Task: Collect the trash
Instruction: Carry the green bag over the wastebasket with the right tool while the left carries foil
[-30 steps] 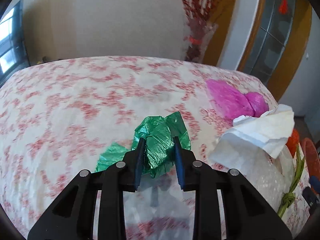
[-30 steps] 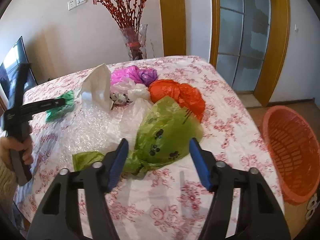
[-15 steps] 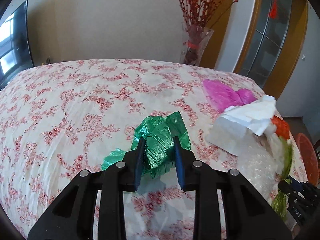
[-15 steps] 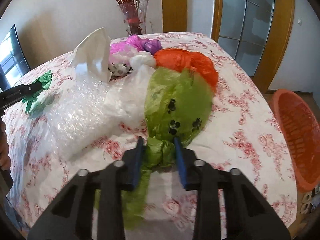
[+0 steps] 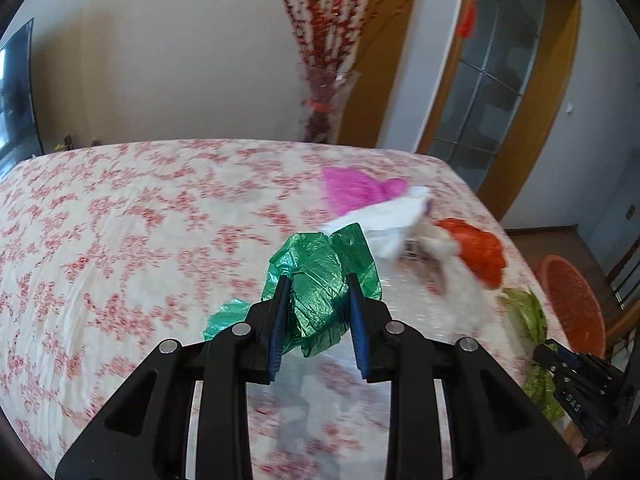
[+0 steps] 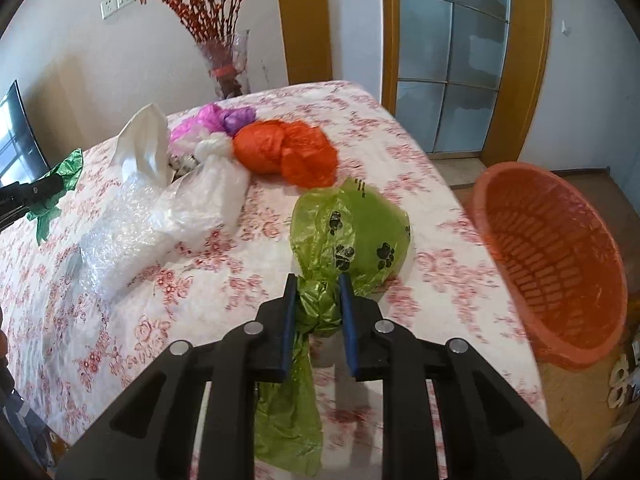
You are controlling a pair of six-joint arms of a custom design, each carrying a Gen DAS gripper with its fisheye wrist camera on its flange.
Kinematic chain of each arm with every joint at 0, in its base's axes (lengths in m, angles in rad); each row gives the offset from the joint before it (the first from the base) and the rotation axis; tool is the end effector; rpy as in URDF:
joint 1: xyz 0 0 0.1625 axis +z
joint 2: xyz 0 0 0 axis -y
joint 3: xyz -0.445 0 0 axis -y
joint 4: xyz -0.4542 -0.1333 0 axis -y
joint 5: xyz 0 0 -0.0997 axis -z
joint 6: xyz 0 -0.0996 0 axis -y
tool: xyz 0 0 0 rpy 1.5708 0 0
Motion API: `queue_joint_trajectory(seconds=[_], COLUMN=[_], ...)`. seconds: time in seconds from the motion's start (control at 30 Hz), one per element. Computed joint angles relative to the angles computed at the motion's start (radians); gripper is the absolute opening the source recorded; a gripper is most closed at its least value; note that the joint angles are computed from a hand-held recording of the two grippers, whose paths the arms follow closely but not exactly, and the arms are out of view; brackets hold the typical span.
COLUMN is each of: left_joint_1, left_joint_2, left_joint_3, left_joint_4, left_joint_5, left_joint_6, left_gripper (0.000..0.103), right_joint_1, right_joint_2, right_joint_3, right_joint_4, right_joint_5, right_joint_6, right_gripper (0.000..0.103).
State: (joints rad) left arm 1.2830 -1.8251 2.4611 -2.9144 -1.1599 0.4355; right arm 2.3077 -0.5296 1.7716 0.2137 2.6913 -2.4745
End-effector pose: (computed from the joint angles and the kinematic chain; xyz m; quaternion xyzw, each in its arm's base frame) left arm 0.0557 -0.4217 0.3188 0.2588 0.8839 -0.3241 0.2159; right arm 0.3257 -0.2940 -0.0971 -0.0010 -0.8463 0.3798 0.3736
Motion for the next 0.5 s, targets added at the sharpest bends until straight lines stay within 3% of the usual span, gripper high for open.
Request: queue_joint_trajectory(seconds=[0.5], left_joint_1=[-0.197], left_joint_2=[-0.054], left_joint_3=[0.123], left_joint_4=[0.079], left_joint_5=[-0.023], left_joint_6=[-0.105], left_gripper=[0.028], right_joint_1=[0.022], right_joint_2=[-0.107], right_joint_3=[0.138], right_joint_4=[-0.025], right_joint_5=[0.098], right_joint_6=[0.085], right_gripper=[0.021])
